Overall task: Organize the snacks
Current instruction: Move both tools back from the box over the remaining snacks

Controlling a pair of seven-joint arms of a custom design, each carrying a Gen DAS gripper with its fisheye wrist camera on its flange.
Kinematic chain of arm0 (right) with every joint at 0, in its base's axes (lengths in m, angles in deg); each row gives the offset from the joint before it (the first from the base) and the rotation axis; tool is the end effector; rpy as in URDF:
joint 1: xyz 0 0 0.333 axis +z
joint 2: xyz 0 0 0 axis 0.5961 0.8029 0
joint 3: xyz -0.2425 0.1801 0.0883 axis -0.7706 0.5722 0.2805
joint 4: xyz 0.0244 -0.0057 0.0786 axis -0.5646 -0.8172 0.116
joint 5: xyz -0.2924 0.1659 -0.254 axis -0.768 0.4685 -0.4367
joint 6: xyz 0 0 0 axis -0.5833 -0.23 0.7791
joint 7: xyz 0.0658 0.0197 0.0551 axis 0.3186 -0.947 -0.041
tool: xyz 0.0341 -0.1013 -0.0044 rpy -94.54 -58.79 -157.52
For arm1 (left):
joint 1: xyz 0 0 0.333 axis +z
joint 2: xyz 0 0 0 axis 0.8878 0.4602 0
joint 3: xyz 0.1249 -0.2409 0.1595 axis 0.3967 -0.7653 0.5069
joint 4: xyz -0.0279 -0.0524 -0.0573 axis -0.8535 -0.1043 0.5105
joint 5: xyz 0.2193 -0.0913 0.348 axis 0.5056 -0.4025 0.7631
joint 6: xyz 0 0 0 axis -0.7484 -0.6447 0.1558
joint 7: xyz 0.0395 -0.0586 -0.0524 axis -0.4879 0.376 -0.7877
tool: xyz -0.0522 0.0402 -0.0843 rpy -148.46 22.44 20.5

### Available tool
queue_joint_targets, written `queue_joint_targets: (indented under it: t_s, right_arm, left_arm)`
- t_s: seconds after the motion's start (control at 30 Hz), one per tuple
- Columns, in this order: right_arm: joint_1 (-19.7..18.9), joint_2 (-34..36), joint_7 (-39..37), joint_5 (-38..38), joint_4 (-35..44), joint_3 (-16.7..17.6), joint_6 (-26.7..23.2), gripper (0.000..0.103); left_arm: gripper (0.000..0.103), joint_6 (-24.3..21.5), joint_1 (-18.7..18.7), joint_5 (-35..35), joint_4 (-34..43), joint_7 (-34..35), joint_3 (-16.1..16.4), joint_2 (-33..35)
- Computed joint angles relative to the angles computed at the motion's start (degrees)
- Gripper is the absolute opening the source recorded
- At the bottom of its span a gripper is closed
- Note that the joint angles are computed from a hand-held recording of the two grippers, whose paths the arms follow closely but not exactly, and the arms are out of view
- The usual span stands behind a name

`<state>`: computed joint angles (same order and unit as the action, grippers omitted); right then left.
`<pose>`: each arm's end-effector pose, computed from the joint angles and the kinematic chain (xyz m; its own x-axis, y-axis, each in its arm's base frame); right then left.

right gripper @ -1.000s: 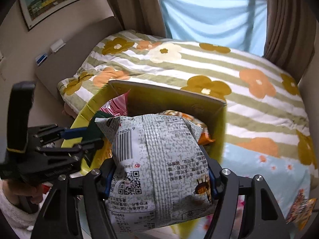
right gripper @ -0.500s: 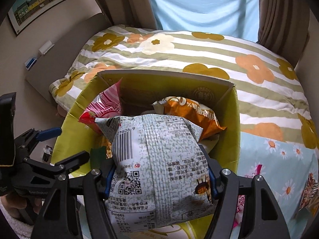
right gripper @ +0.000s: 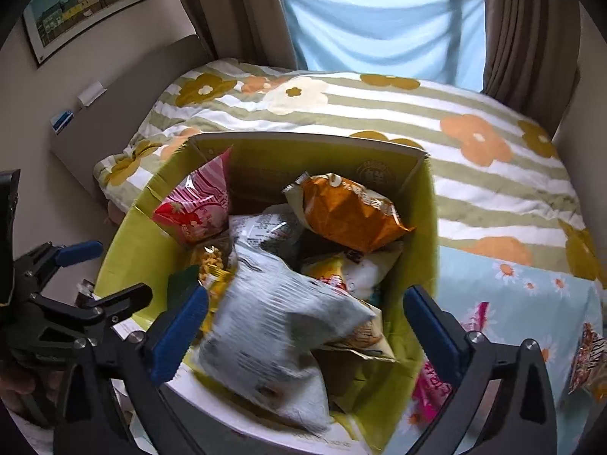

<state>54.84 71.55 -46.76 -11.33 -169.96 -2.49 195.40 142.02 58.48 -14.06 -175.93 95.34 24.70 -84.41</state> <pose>0.5347 0.2118 0.4097 0.7425 -0.6545 -0.1424 -0.6068 -0.5672 -0.5569 0.4312 -0.1237 0.4105 0.4672 -0.8841 0.0128 -0.7742 -0.4161 -0.4770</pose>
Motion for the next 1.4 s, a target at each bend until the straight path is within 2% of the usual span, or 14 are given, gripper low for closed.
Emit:
queue_joint_targets:
  t_s: [0.1, 0.27, 0.37, 0.47, 0.67, 0.97, 1.1, 1.23, 1.4]
  right_arm:
    - [-0.1, -1.16, -0.35, 0.56, -1.13, -0.24, 0.43, 0.102]
    - [-0.58, -2.84, 0.5, 0.18, -1.27, -0.94, -2.7, 0.102]
    - [-0.38, -4.79, 0.95, -1.41, -2.98, -0.82, -0.86, 0.102]
    - [0.16, -6.63, -0.44, 0.15, -4.56, -1.35, 0.61, 0.102]
    - [0.2, -9.69, 0.98, 0.0, -7.34, -2.29, 2.81, 0.102]
    - [-1.3, -12.98, 1.1, 0.75, -8.96, -5.64, 4.71, 0.102]
    - [-3.16, -13.29, -1.39, 2.44, -8.46, -8.28, 3.13, 0.102]
    - [-6.36, -12.31, -4.54, 2.19, -7.33, -10.33, 0.69, 0.102]
    - [-10.83, -10.66, -9.09, -0.05, -6.16, -11.68, -1.46, 0.102]
  left_arm:
    - [0.103, -0.32, -0.35, 0.07, -0.24, -0.47, -0.43, -0.64]
    - [0.103, -0.12, -0.65, 0.61, -0.75, -1.36, -0.92, -2.15]
    - [0.103, 0.03, -0.64, 1.47, -0.89, -1.81, -1.4, -2.99]
    - [0.103, 0.1, -0.94, 1.91, -0.7, -1.39, -1.45, -3.02]
    - [0.103, 4.34, -1.7, 1.19, -0.62, -0.55, -1.04, -2.04]
    - [0.102, 6.86, -3.15, 1.99, 4.3, -1.24, -3.08, 2.52]
    - [0.103, 6.13, -4.14, 2.71, 8.06, -2.66, -4.53, 5.36]
    - [0.103, 3.55, -5.4, 6.14, 13.89, -7.25, -7.0, 10.19]
    - [0.102, 2.34, -8.58, 10.29, 20.93, -13.56, -7.82, 17.09]
